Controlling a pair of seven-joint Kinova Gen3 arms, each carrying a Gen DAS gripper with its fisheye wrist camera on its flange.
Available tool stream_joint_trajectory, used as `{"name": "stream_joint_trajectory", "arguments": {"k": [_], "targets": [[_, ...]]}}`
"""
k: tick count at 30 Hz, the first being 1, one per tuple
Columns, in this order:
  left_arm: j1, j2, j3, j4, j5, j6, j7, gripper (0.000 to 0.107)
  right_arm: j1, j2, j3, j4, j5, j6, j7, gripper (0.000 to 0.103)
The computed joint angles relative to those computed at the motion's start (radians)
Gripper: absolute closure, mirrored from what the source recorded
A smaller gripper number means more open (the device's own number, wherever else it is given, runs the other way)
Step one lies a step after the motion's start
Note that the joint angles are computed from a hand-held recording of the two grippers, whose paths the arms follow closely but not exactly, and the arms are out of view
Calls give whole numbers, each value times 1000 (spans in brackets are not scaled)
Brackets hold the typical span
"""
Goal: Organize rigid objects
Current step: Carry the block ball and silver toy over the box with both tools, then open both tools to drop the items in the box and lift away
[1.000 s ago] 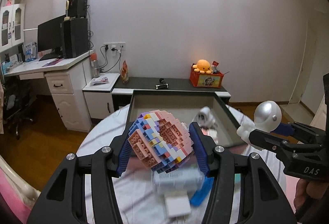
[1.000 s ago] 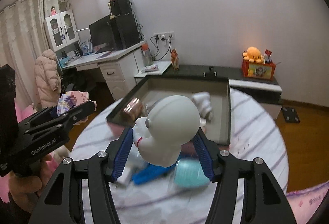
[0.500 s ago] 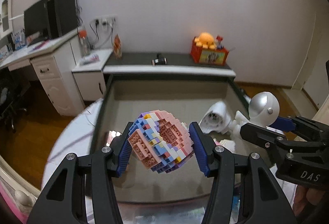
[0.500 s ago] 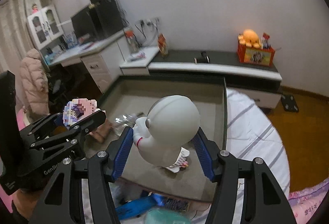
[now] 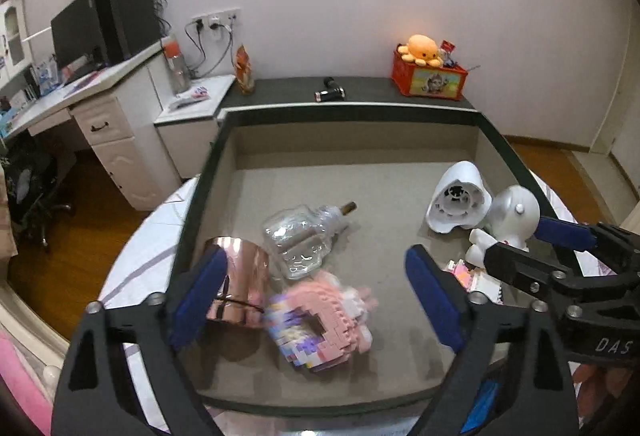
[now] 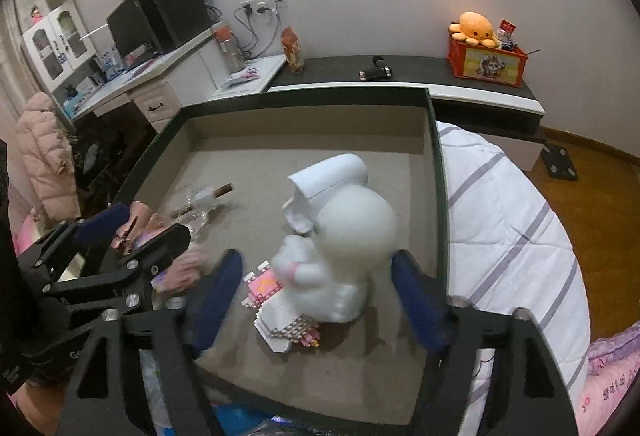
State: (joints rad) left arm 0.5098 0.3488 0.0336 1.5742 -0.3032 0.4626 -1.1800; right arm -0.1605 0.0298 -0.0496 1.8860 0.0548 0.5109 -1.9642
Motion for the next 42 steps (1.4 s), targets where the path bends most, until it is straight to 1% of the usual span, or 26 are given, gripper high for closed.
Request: {"name": "stream_joint_trajectory", "arguments": {"k": [1,2,4,5,6,9,10,12,13,14,15,17,18,22,24,27,30,32,36,39,41,42], "targets": [[-20,-13,19,18,-12,-12,13,10,-3,-5,-1,5,9,-2,-12,20],[-52,-27,57,33,-41,-14,41,9,-5,-17,-2,14,19,-6,-32,19],[-80,-61,92,76,-117,-37,122,8,-6,-40,-5,35,45,-26,-79,11],[-79,-88,86,112,-152,-68,163,7,-10,-68,-2,64,48,-58,-102,4],[-60,-112,62,140,-182,-89,204,5,-2,-83,-18,81,67,-75,-143,0],[34,-187,-46,225,-274,-144,326,5,80,-146,-131,121,176,-79,-265,0],[80,-209,-93,248,-307,-155,366,5,81,-171,-149,141,206,-91,-305,0],[170,-252,-179,290,-377,-171,448,5,59,-222,-156,172,249,-97,-368,0],[198,-274,-202,309,-415,-170,488,5,73,-247,-177,184,262,-99,-388,0],[209,-297,-207,327,-453,-166,529,5,95,-278,-217,198,285,-95,-425,0],[204,-321,-193,346,-489,-160,570,5,118,-311,-259,212,308,-89,-464,0],[162,-363,-124,377,-561,-135,651,5,138,-354,-305,228,324,-75,-505,0],[153,-386,-107,393,-586,-126,677,5,149,-375,-327,236,323,-68,-515,0],[101,-471,-15,454,-691,-92,803,5,187,-458,-400,268,311,-42,-549,0],[74,-513,37,483,-724,-71,845,5,191,-491,-420,283,286,-21,-544,0],[45,-559,94,512,-721,-50,859,5,197,-540,-459,303,263,0,-543,0],[2,-608,161,549,-722,-30,893,5,227,-604,-521,310,242,35,-561,0],[-26,-626,201,564,-710,-18,913,5,246,-648,-559,315,221,57,-562,0],[-77,-679,259,609,-667,-3,924,5,279,-719,-618,314,180,103,-556,0],[-112,-711,309,637,-650,4,910,5,306,-777,-661,312,136,139,-547,0],[-139,-726,342,650,-637,6,901,5,331,-800,-695,310,116,155,-538,0],[-145,-734,348,657,-624,2,888,5,338,-807,-707,309,101,159,-529,0]]}}
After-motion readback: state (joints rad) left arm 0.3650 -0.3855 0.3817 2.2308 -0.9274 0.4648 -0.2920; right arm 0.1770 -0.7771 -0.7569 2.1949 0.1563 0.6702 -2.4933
